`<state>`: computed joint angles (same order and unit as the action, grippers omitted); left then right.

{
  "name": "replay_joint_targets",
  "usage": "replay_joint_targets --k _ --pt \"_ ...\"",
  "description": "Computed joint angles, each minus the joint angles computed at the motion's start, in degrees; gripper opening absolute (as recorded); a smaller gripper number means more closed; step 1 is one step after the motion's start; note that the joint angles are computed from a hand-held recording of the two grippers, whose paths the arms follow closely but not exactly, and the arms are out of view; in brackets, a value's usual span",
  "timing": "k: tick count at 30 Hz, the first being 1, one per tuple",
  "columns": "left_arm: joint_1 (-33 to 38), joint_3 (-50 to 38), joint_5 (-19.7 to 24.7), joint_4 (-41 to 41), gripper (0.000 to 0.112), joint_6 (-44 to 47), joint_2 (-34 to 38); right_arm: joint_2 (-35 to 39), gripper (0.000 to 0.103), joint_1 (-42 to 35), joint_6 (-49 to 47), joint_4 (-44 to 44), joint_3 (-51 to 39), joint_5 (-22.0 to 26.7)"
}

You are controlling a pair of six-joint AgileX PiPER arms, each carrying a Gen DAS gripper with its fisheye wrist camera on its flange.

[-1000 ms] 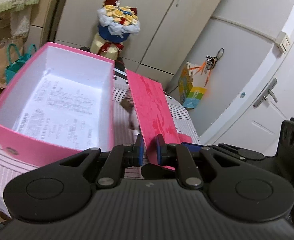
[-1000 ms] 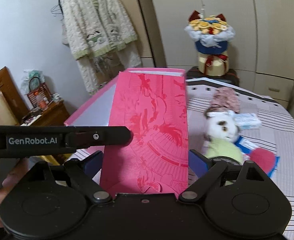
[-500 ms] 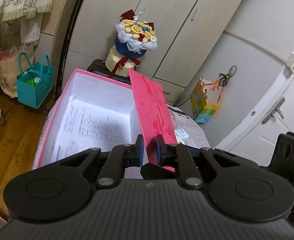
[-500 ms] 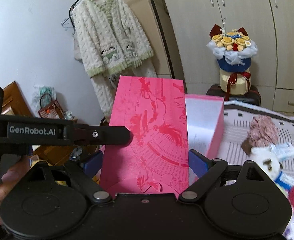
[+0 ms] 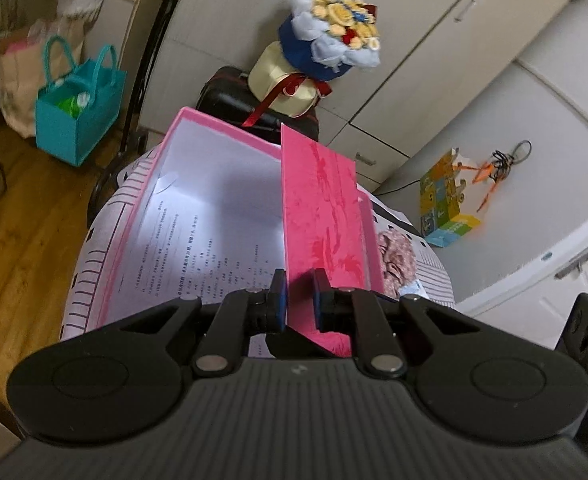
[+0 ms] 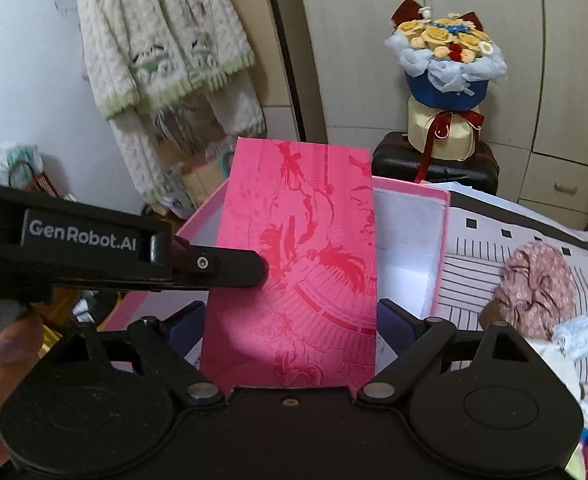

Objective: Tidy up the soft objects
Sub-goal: 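Carry the red envelope with the left tool into the pink box and release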

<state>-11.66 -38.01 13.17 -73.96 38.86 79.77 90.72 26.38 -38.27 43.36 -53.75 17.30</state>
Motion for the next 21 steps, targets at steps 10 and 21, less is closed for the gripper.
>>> replay_joint_targets --k 10,21 --pt "-0.46 -0.81 -1.71 -12.35 0.013 12.79 4.94 3.59 0.093 4.24 28.85 -30.62 -3.62 -1.11" --pt "-2.15 -1.59 -4.12 -14.00 0.014 16.50 6.24 6.56 0.093 3.11 25.53 -28.63 -7.03 1.65"
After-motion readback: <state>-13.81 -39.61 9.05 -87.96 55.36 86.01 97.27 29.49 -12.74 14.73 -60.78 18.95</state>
